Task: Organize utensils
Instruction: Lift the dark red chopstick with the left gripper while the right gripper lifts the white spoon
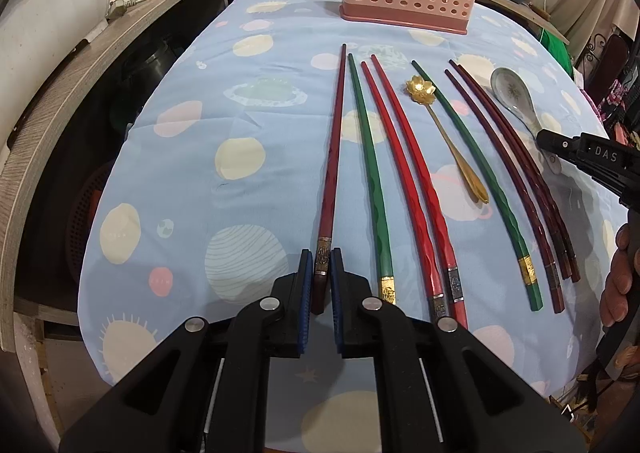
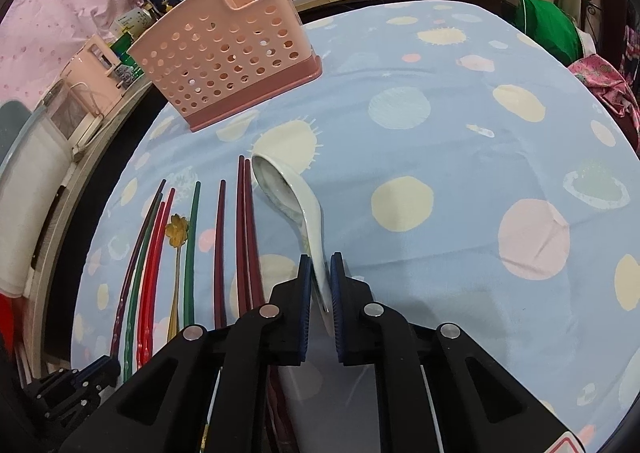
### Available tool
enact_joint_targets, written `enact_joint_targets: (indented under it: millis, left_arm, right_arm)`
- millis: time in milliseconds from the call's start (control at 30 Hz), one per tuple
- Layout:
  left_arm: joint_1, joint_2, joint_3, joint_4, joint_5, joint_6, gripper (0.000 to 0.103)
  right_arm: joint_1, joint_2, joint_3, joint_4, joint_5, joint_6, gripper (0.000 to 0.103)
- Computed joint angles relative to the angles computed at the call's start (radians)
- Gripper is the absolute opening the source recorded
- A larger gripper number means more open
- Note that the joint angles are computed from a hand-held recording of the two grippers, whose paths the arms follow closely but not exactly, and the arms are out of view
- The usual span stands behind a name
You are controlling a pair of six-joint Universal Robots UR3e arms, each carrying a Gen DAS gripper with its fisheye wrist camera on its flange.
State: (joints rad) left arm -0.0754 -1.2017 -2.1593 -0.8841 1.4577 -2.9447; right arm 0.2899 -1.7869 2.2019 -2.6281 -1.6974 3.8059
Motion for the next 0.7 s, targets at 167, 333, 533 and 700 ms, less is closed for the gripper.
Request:
enact_joint_targets:
  millis: [167,333,533,700]
  left_arm:
    - [0.061,0.032,0.034,-0.082,-0.066,0.023,0.008]
    - [0.118,0.065,0.128,-0.141,-0.112,0.035,0.007]
    - [0.139,-0.023,0.366,-0.176,-0.159,0.003,0.007]
    - [0.125,-0.102,0.528,-0.159,-0.167,-0.039,0.007]
  right_arm:
    - [0.064,-0.038,-0.064,0.091,-0.098,0.015,0.006]
    - [0.111,-0.093,-0.176,0.225,-0.202,0.025,0.006]
    - [0.103,-0.121,-0.282,0.316,-0.240,0.002,0.001]
    - [0.051,-0.153,-0.291,0.339,-0.208,-0.031,0.001]
